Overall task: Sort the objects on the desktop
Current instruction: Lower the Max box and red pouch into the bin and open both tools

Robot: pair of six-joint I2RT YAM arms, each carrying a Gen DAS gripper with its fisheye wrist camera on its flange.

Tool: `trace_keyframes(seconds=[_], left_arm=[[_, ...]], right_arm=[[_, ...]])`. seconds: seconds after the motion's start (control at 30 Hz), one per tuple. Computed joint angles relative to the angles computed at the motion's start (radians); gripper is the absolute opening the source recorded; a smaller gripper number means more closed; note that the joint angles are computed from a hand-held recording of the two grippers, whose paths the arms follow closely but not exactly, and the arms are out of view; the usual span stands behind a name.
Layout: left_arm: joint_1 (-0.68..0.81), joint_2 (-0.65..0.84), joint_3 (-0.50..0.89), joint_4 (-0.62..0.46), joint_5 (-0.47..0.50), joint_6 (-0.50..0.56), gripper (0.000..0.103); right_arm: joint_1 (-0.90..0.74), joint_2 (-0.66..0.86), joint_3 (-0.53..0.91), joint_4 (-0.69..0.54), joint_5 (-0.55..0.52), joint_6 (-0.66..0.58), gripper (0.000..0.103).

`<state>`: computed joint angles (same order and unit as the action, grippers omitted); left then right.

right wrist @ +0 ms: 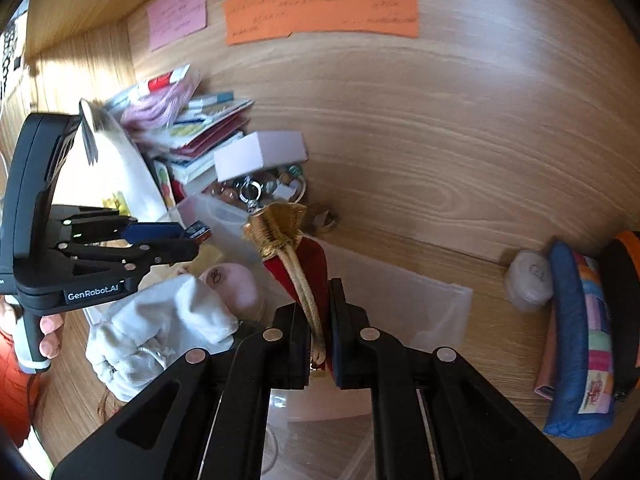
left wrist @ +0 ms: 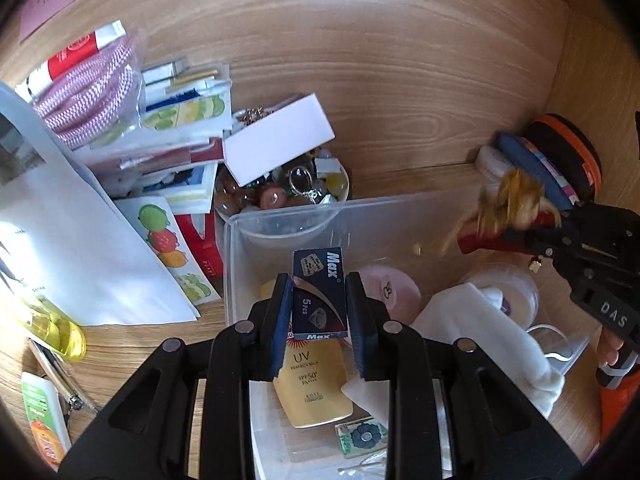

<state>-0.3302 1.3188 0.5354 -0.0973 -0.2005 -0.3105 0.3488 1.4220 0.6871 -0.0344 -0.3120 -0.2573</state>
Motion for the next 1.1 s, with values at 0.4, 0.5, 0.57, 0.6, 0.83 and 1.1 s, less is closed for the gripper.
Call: trace_keyframes(seconds=[0.4,0.5,0.57,0.6,0.83,1.1], left_arm=[[-0.014,0.024,-0.005,0.028,-0.023,-0.004,0.026],[-0.014,0.012,-0.013,0.023,-0.028,-0.001,0.027],[-0.025,0.017,-0.01,0.023,-0.048,-0.005,0.028],[-0.025,0.017,-0.01,0.023,-0.049,-0.006,0.029],[-0.023,-0.03,-0.014,-0.004,-0.025,-0.014,0.047],[-0.125,-0.156,-0.012,-0.114,-0.137,-0.059,0.067]], right_arm=[[0.055,-0.001,-0.023,0.0,0.087,-0.045,0.017],[0.056,-0.016,-0.035,0.018,0.114,-0.034,0.043],[0.063,-0.043,-0.063,0.058,0.136,-0.029,0.059],[0.067,-0.055,-0.077,0.079,0.152,-0.031,0.061],[0.067,-0.084,-0.088,0.09,0.19,-0.041,0.07],[0.06,-0.182,-0.11,0.083,0.224,-0.039,0.087]])
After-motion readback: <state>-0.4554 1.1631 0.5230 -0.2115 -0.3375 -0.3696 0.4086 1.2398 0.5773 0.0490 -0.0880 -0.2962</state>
